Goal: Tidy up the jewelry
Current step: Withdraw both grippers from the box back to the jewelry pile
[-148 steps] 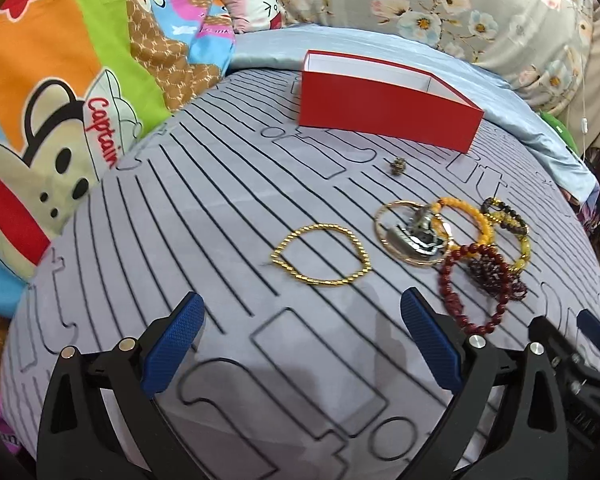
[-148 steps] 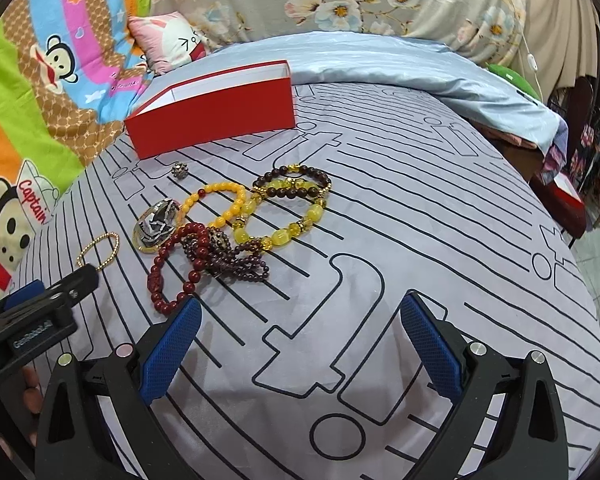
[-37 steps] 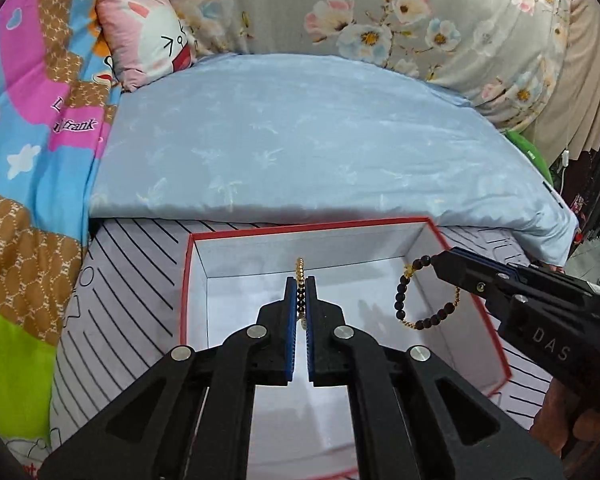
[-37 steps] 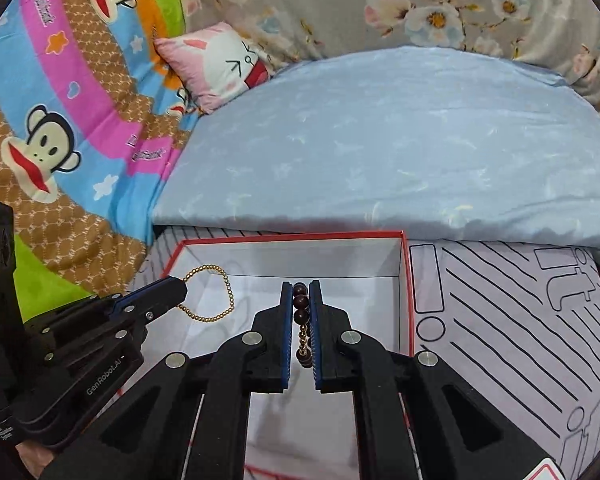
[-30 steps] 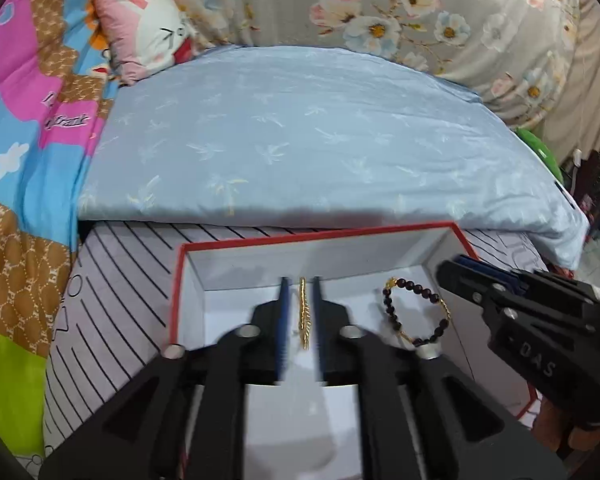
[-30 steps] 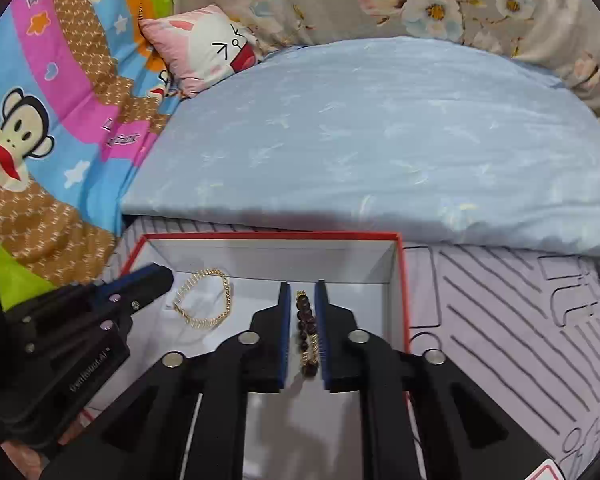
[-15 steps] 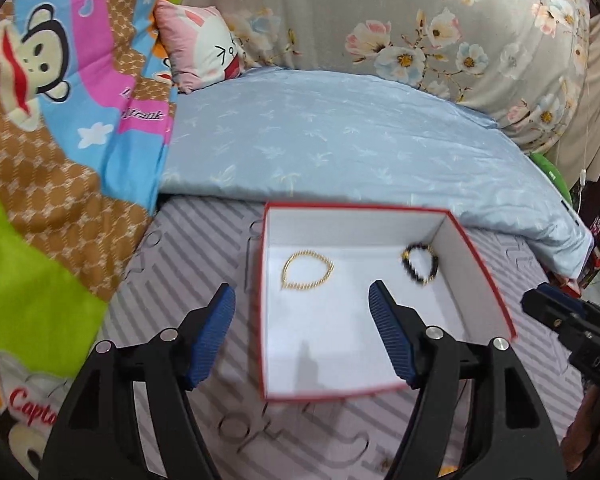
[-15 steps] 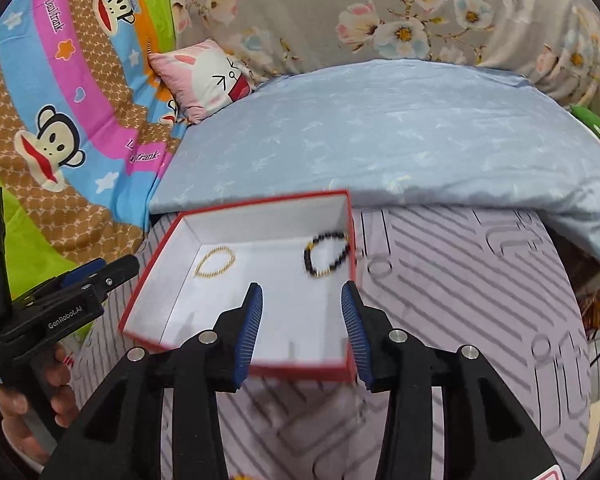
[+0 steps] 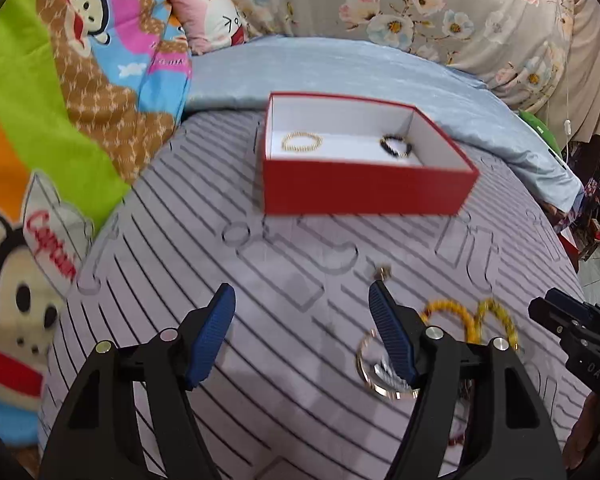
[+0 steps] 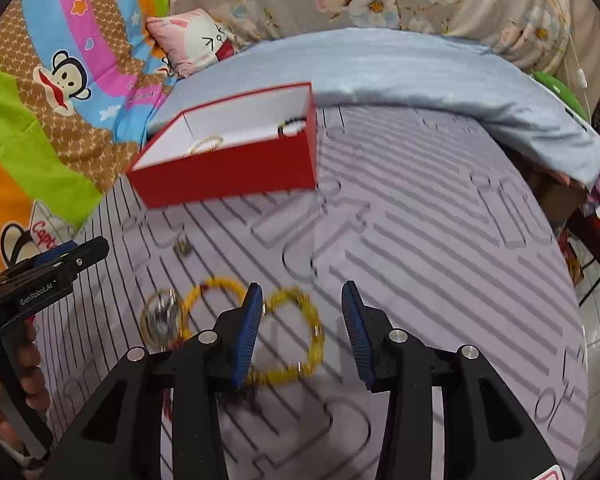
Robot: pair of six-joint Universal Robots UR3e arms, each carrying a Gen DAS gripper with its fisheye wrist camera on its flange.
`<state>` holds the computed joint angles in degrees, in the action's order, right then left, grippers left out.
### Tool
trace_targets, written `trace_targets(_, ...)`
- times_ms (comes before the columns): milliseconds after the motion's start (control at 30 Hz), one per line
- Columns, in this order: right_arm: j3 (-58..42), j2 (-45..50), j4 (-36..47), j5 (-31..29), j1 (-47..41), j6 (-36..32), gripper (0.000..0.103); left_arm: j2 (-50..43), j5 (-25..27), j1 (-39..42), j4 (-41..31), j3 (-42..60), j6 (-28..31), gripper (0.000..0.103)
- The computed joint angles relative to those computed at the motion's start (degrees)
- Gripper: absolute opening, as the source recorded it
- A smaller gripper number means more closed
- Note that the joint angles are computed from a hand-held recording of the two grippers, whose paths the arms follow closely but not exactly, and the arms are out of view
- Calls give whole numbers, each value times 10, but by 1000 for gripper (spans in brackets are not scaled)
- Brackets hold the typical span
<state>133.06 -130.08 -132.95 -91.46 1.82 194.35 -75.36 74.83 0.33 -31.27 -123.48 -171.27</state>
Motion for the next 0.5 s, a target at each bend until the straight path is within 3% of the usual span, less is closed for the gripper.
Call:
trace_targets(200,56,-102,58,-5,29,40,41,58,41,-28,34,-98,-8,66)
trace_targets(367,62,-63,25,-61,127,99,41,127,4,-12,-5,-140,4,66)
trace_targets(500,69,-50,9,-67,152,116,41,141,-5,-36,-24,-143,-5,66)
